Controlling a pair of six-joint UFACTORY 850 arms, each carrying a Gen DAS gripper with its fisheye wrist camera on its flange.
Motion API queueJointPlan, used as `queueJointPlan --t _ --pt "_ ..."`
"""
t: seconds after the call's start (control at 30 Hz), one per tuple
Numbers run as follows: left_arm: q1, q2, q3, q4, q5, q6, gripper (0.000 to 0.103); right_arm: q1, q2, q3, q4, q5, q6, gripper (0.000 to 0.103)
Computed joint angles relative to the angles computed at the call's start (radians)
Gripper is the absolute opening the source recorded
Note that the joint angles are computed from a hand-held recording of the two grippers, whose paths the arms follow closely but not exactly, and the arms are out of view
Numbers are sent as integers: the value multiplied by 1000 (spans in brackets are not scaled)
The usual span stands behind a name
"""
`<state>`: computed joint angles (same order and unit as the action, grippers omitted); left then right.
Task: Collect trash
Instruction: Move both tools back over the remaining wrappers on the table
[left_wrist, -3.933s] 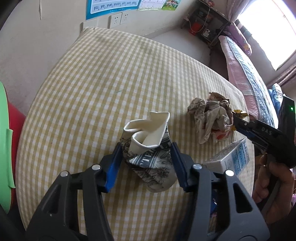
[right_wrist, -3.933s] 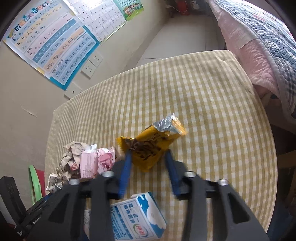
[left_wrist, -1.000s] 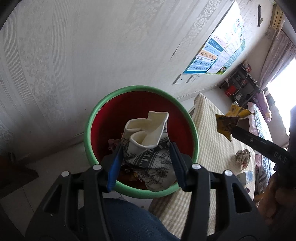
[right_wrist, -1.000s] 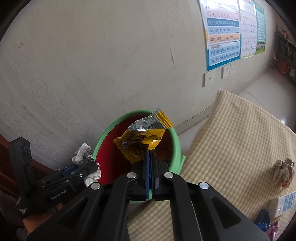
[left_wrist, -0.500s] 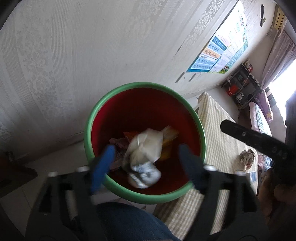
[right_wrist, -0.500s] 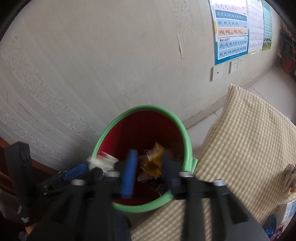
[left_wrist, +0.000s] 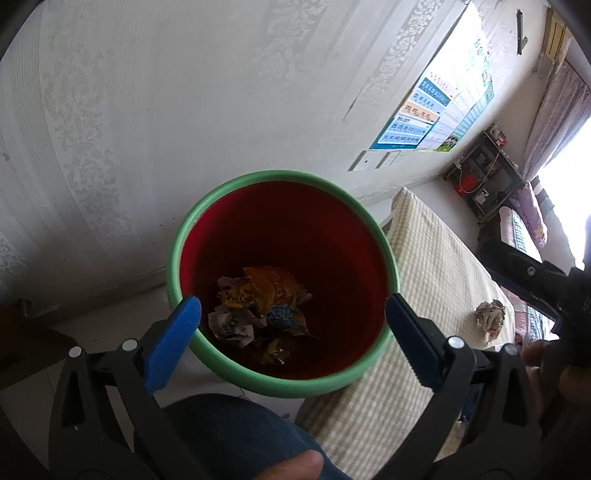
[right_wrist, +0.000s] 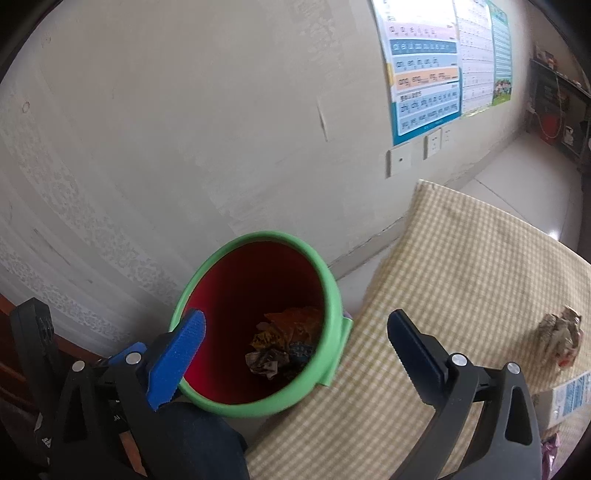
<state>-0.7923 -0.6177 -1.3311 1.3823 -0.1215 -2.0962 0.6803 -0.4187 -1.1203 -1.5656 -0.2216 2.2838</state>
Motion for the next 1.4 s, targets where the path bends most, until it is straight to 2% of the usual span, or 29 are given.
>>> queueJointPlan --t 0.33,0.5,0.8,1.0,1.17,1.4 --pt "-49 -1 -33 -103 -7 121 98 13 144 175 -76 -71 154 96" --pt "-87 -25 -82 -238 -10 268 98 12 241 296 -86 -112 218 96" --pt "-173 -114 -226 -785 -17 867 98 -5 422 512 -36 -176 275 96" --pt "-214 -171 -324 -1033 -45 1158 98 -19 537 634 34 -217 272 96" --pt "-238 -206 -382 -1187 -71 1338 98 -31 623 718 88 -235 264 96" --pt "-269 -263 -468 -1424 -128 1618 98 -30 679 782 173 -247 218 96"
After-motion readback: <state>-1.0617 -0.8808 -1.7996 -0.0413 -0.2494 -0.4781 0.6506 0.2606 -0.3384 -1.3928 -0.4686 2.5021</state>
